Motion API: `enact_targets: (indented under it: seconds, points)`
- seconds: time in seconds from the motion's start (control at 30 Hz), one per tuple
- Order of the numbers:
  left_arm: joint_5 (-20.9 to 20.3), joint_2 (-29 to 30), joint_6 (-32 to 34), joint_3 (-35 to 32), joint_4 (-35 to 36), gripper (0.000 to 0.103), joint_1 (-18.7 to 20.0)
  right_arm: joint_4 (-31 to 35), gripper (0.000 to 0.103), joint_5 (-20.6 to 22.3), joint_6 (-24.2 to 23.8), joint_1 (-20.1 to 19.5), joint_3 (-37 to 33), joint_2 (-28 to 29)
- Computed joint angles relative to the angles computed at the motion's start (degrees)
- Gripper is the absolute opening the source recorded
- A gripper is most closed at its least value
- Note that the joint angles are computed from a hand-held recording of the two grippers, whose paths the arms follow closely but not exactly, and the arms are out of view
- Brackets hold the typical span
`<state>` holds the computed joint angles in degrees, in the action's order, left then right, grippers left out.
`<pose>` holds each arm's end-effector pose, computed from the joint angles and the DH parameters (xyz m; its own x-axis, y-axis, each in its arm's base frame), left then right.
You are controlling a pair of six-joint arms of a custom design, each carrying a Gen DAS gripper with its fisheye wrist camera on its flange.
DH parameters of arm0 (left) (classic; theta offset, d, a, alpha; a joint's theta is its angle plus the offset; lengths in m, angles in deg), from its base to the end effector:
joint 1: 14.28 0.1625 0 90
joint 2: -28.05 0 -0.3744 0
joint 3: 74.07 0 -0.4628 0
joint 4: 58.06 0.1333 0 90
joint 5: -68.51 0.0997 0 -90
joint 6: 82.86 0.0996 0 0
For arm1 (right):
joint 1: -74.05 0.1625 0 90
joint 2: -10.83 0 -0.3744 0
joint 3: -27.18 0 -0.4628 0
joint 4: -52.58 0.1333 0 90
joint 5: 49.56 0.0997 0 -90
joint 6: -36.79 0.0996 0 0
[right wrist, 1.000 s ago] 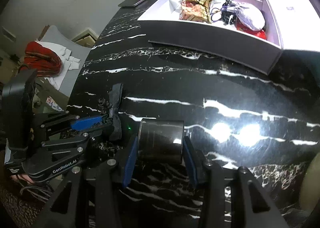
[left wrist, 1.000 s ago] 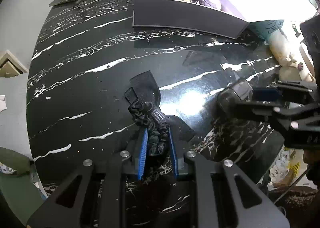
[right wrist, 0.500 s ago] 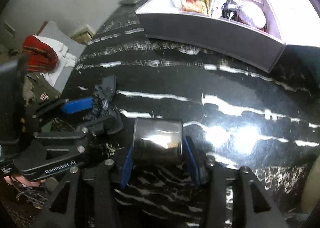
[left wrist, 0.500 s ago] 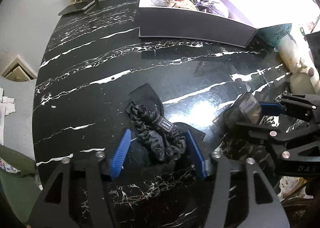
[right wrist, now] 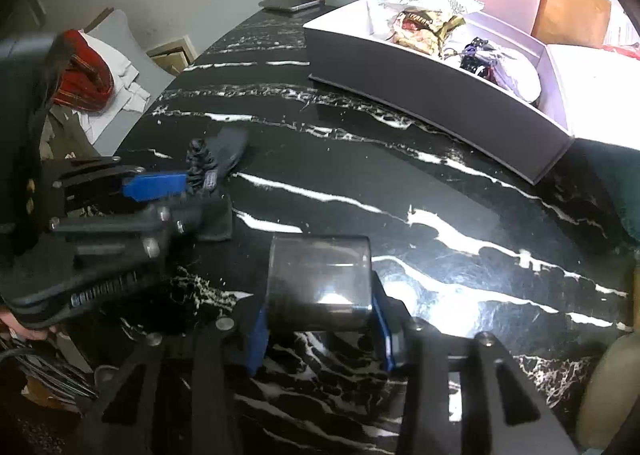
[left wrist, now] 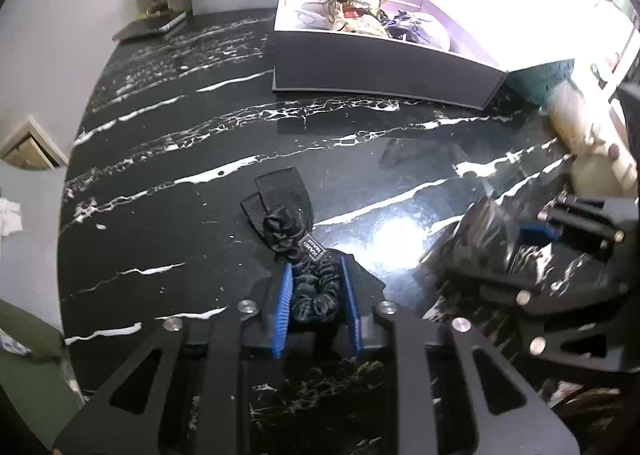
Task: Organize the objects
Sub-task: 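Lift the black scrunchie with the left gripper while the right gripper lifts the dark jar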
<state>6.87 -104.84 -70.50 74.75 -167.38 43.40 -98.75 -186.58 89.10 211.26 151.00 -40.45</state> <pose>-0.0050 -0.3458 0.2282 -0.6268 0.6170 -0.4758 0.6837 0.7284 0.0437 0.3769 -0.2665 -0.0729 -0.7890 0.1624 0.5926 -0.1562 0.8798 -0.4490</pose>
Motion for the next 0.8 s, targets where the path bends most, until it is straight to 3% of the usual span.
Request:
enact_targets:
  seconds: [0.23,0.47,0.8]
  points:
    - [-2.43,0.16,-3.27,-1.88,4.57,0.014,0.33,-0.11,0.043,1.98,-0.59,0.09,0.82,-1.63]
    - [-1.84,-3.03,-8.76,-2.98,12.1,0.014,-3.6,3.07,0.043,2.14,-1.21,1.38,0.3,-4.4]
    - [-1.49,-1.68,-13.27,-8.87,17.76,0.014,-10.14,6.02,0.043,0.5,-2.8,4.04,-2.14,-8.1]
